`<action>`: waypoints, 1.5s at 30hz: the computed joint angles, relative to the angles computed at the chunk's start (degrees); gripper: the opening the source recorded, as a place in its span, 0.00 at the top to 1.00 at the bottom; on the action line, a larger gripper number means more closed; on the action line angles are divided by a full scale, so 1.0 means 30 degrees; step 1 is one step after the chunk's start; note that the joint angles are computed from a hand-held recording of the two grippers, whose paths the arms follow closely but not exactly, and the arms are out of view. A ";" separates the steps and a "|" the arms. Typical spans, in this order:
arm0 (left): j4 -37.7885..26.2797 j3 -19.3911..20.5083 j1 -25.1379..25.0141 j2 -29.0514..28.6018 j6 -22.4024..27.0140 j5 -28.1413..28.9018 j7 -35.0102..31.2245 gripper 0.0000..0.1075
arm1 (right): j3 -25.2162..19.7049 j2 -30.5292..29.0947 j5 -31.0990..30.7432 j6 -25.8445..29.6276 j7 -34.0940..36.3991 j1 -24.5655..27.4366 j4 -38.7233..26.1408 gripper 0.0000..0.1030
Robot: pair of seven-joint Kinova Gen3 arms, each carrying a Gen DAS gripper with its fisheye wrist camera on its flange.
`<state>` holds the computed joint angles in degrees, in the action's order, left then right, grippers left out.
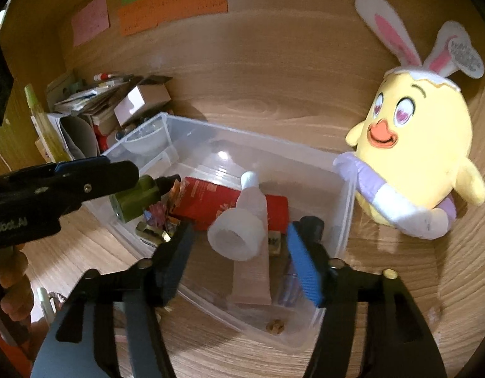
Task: Organize objects
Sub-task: 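Open both tools to release the hair clip and tape roll into the box, then move both tools back toward the remaining tubes on the desk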
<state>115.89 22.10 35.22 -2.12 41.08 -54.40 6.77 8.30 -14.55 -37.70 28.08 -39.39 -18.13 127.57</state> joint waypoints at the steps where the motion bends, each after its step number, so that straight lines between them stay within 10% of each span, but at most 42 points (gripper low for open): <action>1: -0.0071 0.0097 0.0081 -0.0035 0.0300 -0.0060 0.0003 0.41 | -0.0045 -0.0135 0.0000 -0.0070 -0.0016 -0.0012 0.0046 0.36; 10: -0.0447 0.1506 0.0974 -0.0841 0.3178 -0.0693 0.0538 0.13 | 0.0688 -0.1372 0.0370 0.0487 -0.0311 -0.0648 0.0064 0.27; 45: 0.2409 0.5495 0.2527 -0.2244 0.7616 0.4064 0.4164 0.09 | 0.0724 -0.4850 0.2479 0.2503 -0.2141 -0.3434 0.2373 0.20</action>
<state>123.12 38.59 42.80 -8.85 63.93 -42.21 19.27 10.47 -29.10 -30.27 35.59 -45.81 -28.44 134.69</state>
